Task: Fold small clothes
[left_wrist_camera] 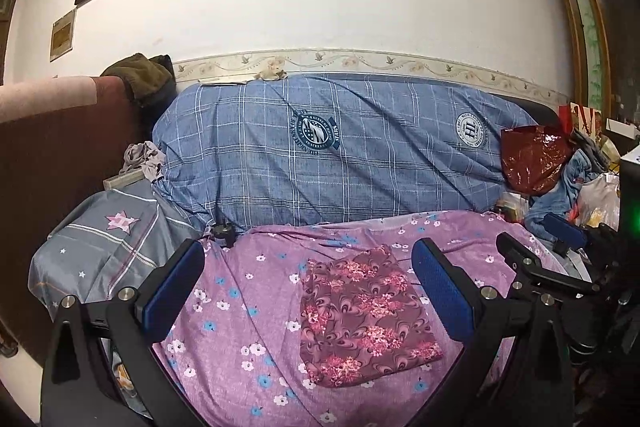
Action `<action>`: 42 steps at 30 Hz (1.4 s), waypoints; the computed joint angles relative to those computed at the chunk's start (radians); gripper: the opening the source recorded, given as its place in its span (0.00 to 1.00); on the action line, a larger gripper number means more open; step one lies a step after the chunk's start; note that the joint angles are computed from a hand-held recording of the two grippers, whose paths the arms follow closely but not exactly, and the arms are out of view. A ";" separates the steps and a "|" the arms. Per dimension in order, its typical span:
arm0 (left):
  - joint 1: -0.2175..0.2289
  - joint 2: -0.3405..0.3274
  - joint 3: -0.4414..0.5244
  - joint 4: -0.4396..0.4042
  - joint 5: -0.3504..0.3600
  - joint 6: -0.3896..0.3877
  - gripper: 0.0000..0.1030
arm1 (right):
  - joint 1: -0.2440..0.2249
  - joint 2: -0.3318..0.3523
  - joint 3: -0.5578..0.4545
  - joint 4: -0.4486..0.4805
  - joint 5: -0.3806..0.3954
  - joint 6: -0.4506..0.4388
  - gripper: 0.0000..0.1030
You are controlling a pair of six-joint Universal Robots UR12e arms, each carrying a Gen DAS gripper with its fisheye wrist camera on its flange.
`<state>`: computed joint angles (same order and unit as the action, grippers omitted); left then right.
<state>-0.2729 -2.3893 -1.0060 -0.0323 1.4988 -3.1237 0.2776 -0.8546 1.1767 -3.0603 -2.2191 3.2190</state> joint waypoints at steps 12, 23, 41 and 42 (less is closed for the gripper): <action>0.006 -0.026 0.049 -0.030 -0.024 -0.008 1.00 | -0.001 0.031 -0.050 0.008 -0.015 -0.021 0.63; 0.016 -0.074 0.139 -0.071 -0.055 -0.016 1.00 | -0.002 0.068 -0.118 0.060 -0.050 -0.027 0.63; 0.022 -0.153 0.294 -0.165 -0.057 -0.019 1.00 | -0.013 0.137 -0.239 0.145 -0.015 -0.053 0.63; 0.023 -0.157 0.301 -0.169 -0.059 -0.022 1.00 | -0.014 0.139 -0.243 0.149 -0.012 -0.052 0.63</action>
